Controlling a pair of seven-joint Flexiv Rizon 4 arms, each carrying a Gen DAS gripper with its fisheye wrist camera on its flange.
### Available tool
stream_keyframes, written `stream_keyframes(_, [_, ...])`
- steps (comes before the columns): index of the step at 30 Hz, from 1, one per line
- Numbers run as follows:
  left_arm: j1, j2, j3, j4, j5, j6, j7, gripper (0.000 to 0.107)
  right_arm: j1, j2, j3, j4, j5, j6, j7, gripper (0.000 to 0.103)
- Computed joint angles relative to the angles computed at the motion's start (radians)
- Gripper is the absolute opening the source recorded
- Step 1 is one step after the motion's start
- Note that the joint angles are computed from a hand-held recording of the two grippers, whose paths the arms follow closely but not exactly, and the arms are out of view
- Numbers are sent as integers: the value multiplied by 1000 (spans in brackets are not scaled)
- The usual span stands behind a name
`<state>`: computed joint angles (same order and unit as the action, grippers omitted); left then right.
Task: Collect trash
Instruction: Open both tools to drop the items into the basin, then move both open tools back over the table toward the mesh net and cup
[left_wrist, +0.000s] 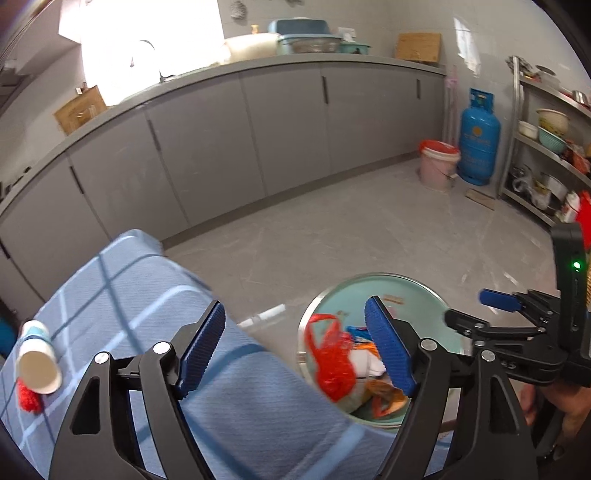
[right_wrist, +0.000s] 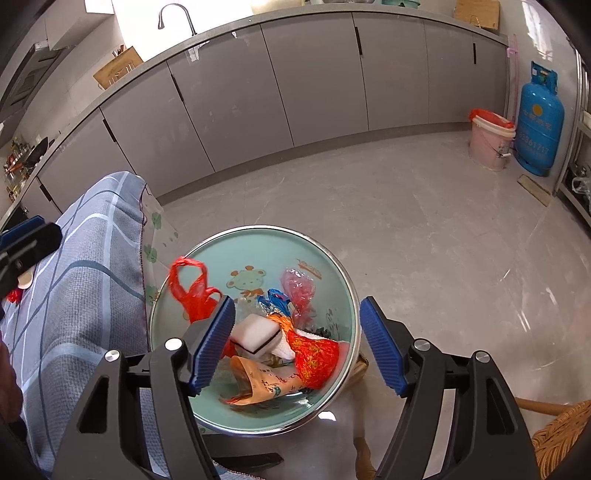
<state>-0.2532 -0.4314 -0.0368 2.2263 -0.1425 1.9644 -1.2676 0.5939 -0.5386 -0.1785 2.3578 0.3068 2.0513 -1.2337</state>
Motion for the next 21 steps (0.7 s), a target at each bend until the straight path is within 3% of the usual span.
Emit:
stream_keyframes(11, [33, 74, 63, 68, -37, 35, -1, 83, 52, 36, -18, 5, 24, -10, -11, 74])
stream_keyframes(17, [51, 99, 94, 119, -77, 50, 16, 87, 142, 61, -64, -17, 34, -43, -27, 77])
stream_keyframes(21, [113, 125, 86, 151, -64, 43, 4, 87, 227, 76, -113, -40, 33, -71, -45, 78])
